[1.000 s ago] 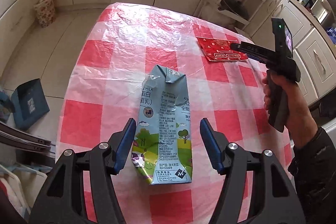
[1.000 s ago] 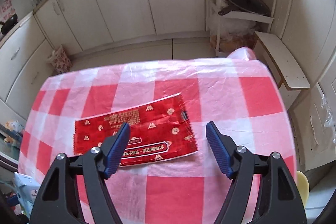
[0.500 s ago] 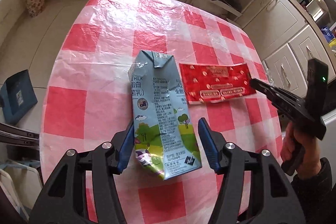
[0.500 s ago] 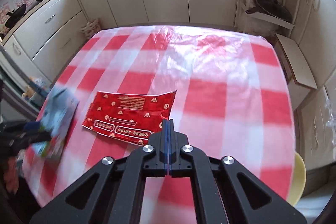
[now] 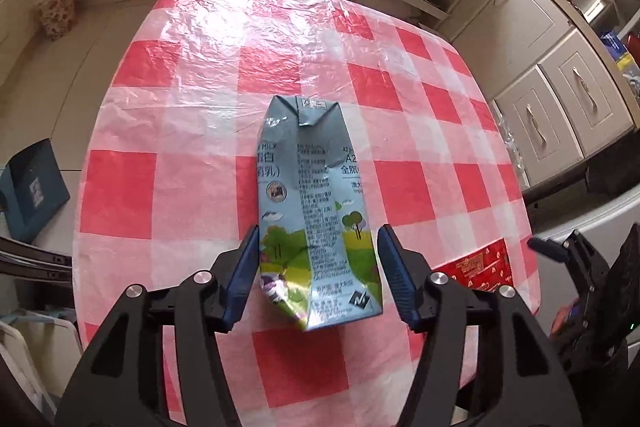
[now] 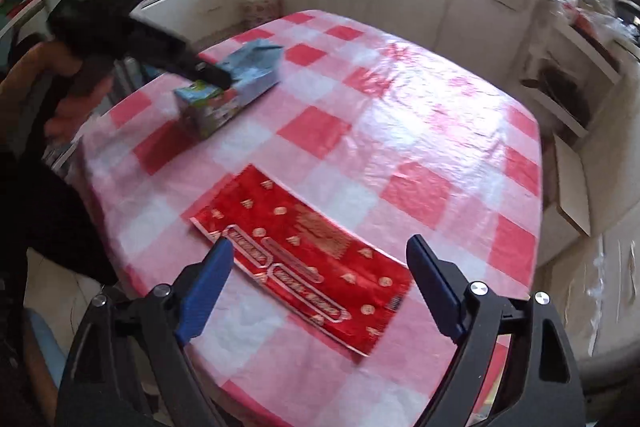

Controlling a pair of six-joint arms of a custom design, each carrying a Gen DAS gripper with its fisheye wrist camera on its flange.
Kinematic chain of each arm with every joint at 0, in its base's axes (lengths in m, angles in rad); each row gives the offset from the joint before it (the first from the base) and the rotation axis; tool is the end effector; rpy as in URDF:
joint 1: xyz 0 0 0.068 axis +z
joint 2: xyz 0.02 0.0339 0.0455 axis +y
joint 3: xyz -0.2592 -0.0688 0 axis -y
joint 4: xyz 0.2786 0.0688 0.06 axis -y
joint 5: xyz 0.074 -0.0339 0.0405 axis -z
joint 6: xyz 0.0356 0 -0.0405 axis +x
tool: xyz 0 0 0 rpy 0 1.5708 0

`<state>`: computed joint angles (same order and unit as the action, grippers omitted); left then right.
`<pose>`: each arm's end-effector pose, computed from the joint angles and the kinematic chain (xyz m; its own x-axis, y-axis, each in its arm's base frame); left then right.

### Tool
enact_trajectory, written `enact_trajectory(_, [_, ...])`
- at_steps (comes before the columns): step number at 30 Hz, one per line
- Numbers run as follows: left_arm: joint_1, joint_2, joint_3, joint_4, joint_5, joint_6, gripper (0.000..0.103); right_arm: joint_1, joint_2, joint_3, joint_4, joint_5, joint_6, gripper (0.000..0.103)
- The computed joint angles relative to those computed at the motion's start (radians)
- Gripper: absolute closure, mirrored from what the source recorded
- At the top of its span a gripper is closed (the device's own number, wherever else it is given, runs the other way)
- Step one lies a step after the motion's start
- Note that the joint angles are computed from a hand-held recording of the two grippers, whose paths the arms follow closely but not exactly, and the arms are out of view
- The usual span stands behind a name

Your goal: Collect trash

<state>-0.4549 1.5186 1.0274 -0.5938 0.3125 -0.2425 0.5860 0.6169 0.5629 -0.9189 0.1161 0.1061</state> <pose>0.2924 -0.1552 0.1984 -0.9025 0.1871 -0.3880 0.3403 0.8619 -0.3760 0.1286 0.0804 0.2179 -0.7372 -0.3631 -0.5699 -0.4193 0.9072 -0.0356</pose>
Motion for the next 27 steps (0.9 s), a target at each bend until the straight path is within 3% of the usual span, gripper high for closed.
enact_trajectory(1, [0.004, 0.02, 0.014, -0.001, 0.002, -0.001, 0.045, 0.009, 0.054, 0.003, 0.026, -0.038, -0.034, 0.019])
enact_trajectory(5, [0.006, 0.072, 0.039, 0.002, 0.016, -0.01, 0.041, 0.065, 0.212, 0.006, 0.121, 0.018, -0.081, 0.018])
enact_trajectory(9, [-0.026, 0.097, 0.056, -0.001, -0.01, 0.015, 0.041, -0.111, 0.303, 0.006, 0.212, -0.117, -0.076, 0.019])
enact_trajectory(12, [-0.041, 0.099, 0.043, 0.028, 0.003, 0.015, 0.041, -0.186, 0.338, 0.023, 0.253, -0.122, -0.051, 0.037])
enact_trajectory(14, [-0.05, 0.095, 0.041, 0.048, 0.026, 0.027, 0.046, -0.219, 0.354, 0.037, 0.262, -0.113, -0.023, 0.07])
enact_trajectory(17, [-0.066, 0.085, 0.039, 0.063, 0.031, 0.04, 0.054, -0.27, 0.351, 0.041, 0.257, -0.154, -0.013, 0.084])
enact_trajectory(23, [-0.08, 0.094, 0.049, 0.044, 0.027, 0.061, 0.054, -0.328, 0.276, 0.021, 0.225, -0.224, -0.011, 0.09])
enact_trajectory(24, [-0.081, 0.1, 0.055, 0.036, 0.023, 0.056, 0.051, -0.335, 0.255, 0.014, 0.215, -0.237, -0.009, 0.09])
enact_trajectory(25, [-0.083, 0.107, 0.062, 0.025, 0.011, 0.051, 0.041, -0.335, 0.24, 0.011, 0.201, -0.24, -0.011, 0.09])
enact_trajectory(27, [-0.084, 0.117, 0.058, 0.035, -0.006, 0.029, 0.031, -0.313, 0.241, 0.012, 0.176, -0.197, -0.015, 0.073])
